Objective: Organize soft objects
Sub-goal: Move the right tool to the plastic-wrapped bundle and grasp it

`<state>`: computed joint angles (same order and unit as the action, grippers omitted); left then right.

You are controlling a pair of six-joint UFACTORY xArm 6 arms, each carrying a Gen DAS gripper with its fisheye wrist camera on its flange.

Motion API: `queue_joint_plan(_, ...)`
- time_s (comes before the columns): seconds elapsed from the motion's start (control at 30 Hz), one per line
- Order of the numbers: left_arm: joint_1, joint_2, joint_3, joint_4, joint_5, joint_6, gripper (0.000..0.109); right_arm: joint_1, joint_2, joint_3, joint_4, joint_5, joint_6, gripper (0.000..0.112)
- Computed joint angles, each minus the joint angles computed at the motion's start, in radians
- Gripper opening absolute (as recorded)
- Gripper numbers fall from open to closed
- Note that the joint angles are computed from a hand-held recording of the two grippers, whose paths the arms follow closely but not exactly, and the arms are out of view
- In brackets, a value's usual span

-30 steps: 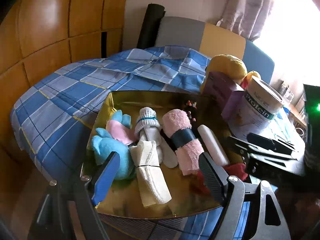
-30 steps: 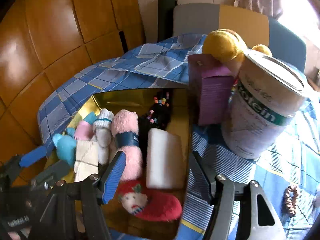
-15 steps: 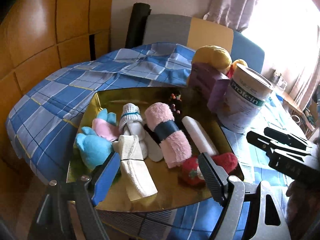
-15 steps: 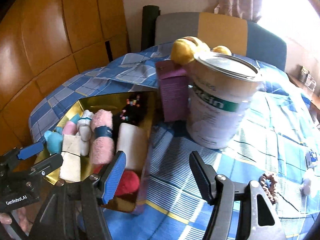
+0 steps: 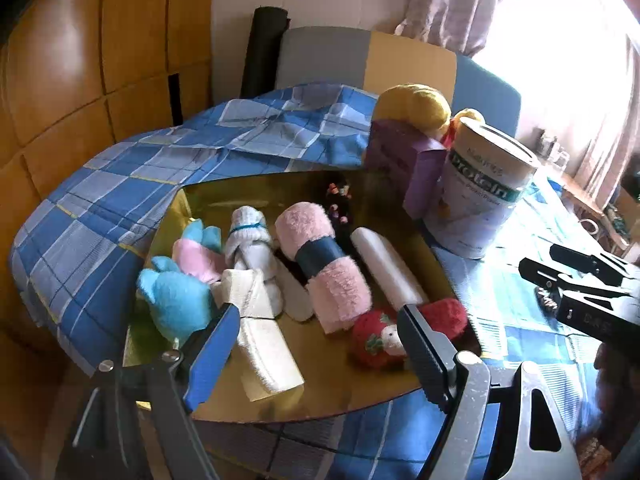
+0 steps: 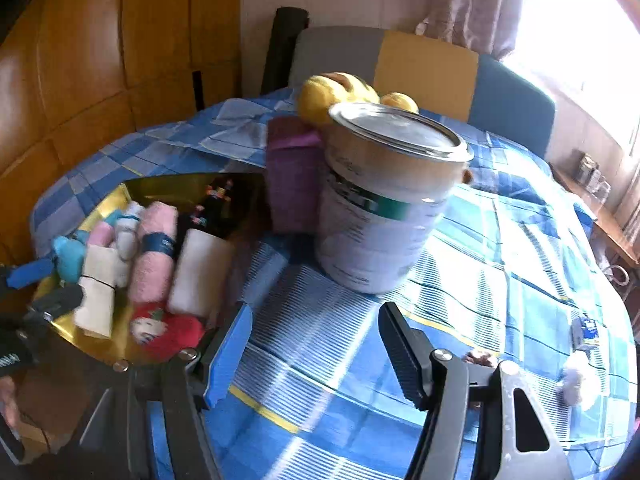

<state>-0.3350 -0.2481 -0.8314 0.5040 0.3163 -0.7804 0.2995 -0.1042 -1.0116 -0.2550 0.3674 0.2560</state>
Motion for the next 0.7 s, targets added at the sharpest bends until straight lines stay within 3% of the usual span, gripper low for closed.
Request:
queue_joint_plan(0.17,-0.013,0.012,-0.011,-0.045,-0.013,0.053,0.081,-0.052,-0.018,0.012,-0.002,0.026,0.016,0.067)
queue_joint_plan(0.27,-0.032,0.021,-0.015,-0.143,-0.033,0.148,0.081,-0.089,-0.028,0.014,0.009,0.045,0.015,0.067)
queue_joint_plan(0.47,-0.067,0.029,-0.037,-0.164,-0.052,0.2,0.081,-0.178,-0.041,0.008,0.082,0.082,0.02,0.067)
queue_joint_plan(0.7,-0.101,0.039,-0.052,-0.323,-0.071,0.381,0.081,-0.387,0.005,-0.08,0.152,0.183,0.029,0.067)
